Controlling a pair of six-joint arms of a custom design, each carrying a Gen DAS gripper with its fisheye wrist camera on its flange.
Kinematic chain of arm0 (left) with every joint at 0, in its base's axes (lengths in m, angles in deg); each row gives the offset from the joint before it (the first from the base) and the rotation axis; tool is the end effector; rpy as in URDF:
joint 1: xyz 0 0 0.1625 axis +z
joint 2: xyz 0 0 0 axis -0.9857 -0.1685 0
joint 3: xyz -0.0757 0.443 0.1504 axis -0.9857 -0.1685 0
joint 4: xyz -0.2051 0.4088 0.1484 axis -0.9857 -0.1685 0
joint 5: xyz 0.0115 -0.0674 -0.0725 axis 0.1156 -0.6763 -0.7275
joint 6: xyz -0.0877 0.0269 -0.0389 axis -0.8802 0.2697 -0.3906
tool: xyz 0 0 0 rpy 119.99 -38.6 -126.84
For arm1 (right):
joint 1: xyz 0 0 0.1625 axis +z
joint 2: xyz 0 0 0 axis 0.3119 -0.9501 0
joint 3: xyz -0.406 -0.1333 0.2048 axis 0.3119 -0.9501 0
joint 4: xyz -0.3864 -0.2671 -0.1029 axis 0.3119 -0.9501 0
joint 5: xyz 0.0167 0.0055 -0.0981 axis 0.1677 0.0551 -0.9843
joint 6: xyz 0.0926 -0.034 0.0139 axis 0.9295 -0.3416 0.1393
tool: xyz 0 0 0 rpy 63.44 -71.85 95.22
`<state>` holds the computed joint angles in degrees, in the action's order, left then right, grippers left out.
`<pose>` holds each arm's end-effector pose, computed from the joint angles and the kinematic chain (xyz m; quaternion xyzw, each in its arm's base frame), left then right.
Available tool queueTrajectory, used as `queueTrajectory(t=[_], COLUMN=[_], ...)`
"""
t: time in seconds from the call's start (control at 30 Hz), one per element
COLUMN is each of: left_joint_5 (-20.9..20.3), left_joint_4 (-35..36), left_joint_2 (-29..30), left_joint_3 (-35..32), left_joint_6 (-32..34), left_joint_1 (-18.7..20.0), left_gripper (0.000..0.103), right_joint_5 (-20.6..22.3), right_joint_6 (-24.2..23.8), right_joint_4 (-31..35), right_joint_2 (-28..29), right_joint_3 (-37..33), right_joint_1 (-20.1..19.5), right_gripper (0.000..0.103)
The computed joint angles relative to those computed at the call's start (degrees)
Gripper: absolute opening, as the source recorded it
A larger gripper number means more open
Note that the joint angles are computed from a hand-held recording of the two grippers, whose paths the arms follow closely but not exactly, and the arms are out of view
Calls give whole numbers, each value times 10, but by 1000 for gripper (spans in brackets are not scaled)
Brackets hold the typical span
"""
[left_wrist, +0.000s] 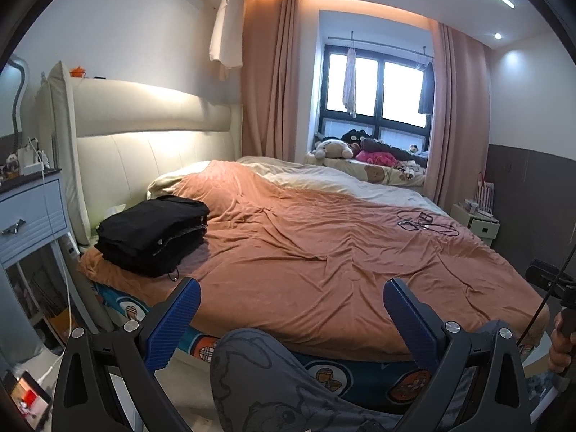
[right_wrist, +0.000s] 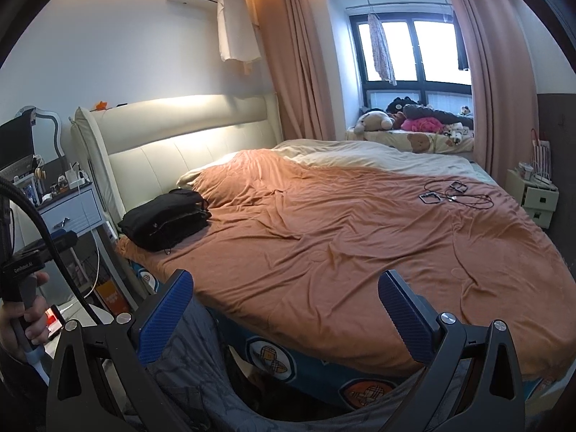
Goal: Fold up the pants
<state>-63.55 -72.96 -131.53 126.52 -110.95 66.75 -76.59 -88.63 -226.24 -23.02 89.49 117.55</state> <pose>-0.0803 -0.2075 0.4760 0.2194 0.7675 -0.5377 0.2715 0.4191 -0.3095 0.1106 0.3146 -0.7737 0.5191 0.1815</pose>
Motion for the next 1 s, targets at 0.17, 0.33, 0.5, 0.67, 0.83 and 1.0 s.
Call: queueTrajectory(t=[0.17, 0.33, 0.5, 0.67, 0.83, 1.0], left_joint_5=[-39, -52, -47, -17, -11, 8], left_joint_4=[59, 65, 65, 28, 24, -10], left_joint_2=[-12, -21, -24, -25, -32, -37], left_joint_3=[2, 3, 5, 9, 9, 13], left_joint_6=[-48, -53, -56, -23, -17, 15], left_joint_1=[-55, -66, -66, -34, -35, -19], left_gripper=[102, 102, 102, 102, 102, 102], right_joint_5=[-8, -14, -23, -22, -23, -36], right_joint_6=[11, 14, 7, 7, 10, 8], right_joint_4=[-16, -26, -37, -38, -45, -49], right_joint_2=[12, 16, 15, 13, 15, 16], right_joint_3=[1, 2, 2, 6, 8, 6], right_joint_1=[1, 5, 8, 6, 4, 9], right_gripper=[103, 103, 103, 103, 103, 103])
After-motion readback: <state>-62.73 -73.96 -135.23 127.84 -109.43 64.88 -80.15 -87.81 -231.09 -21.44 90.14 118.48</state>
